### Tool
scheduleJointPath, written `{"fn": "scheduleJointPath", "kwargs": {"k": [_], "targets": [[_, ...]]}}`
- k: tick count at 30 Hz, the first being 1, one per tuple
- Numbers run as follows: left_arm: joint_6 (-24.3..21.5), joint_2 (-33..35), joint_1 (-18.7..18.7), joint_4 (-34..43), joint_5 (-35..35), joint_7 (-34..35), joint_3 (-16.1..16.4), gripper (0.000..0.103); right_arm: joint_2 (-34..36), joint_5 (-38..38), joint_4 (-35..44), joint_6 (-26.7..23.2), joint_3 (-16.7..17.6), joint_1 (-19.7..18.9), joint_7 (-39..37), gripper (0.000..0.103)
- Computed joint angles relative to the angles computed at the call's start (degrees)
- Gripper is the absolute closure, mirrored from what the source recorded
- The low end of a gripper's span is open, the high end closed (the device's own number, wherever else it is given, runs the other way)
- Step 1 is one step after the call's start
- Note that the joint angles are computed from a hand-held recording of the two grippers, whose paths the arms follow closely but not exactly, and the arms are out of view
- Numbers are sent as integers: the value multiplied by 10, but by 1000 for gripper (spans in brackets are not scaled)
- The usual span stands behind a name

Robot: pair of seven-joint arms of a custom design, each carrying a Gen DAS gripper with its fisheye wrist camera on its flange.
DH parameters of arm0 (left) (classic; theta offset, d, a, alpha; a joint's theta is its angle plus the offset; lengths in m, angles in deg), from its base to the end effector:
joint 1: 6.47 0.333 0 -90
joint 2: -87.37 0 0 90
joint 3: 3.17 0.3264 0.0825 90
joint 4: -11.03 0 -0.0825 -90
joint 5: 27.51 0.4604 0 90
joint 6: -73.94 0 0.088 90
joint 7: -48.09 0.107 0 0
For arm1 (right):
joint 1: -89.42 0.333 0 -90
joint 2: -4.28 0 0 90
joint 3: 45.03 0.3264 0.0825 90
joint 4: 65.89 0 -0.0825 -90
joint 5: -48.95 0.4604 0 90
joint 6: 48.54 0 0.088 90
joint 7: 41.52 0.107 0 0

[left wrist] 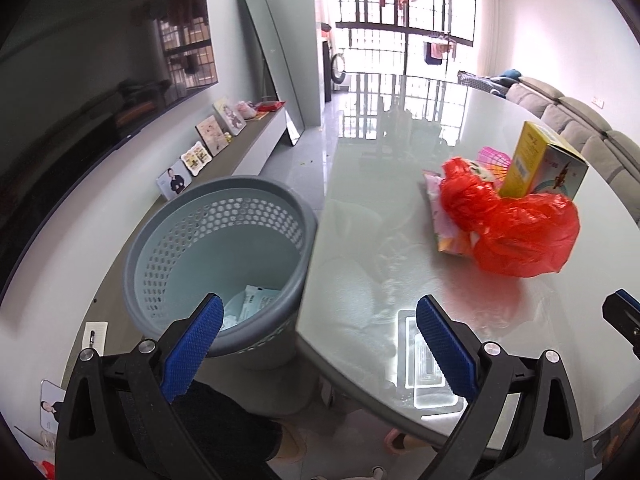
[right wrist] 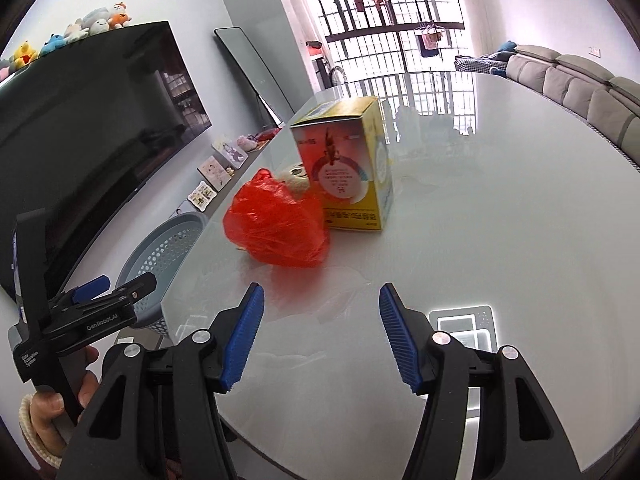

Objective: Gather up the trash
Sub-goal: 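Move both tools back over the table toward the red bag and box, then grasp the red plastic bag with the left tool while the right tool grasps the yellow box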

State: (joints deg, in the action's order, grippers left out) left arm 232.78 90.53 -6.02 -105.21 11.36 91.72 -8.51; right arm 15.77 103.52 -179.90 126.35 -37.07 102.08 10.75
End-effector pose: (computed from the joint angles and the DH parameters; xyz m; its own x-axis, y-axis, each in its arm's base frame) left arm 0.6685 -0.0838 0.4654 0.1903 -0.9808 -0.0427 -0.6972 -0.1044 -0.7093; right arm 0.6675 0.1789 0.4062 0.2149 -0.9310 -0.2951 -0.6796 0.0745 -0.7298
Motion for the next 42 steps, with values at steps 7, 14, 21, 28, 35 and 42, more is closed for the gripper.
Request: {"fn": "scheduleJointPath", "kwargs": {"k": [7,14,21,28,35,42], "targets": [[3,20,-12,37,-33,35,-11,8,11,-16,9,2,-21,-16,37,45],[-22,70,-29,129,-17,19,-9,6,20,12,28,-6,-12,-46,21,45],[-62,151,-35,243,-81,76,-21,6,29,18,50,-23,-21,-58,19,45],[-106,203,-50,302,-127,123,-26,6,49,-6,82,-40,-28,-65,36,45],[-129,209,-50,285,-143,131,-24,6,74,-22,114,-59,-23,-70,41,45],[-113,207,-43,258,-154,136,-25,6,97,-36,140,-74,-17,-68,46,45]]}}
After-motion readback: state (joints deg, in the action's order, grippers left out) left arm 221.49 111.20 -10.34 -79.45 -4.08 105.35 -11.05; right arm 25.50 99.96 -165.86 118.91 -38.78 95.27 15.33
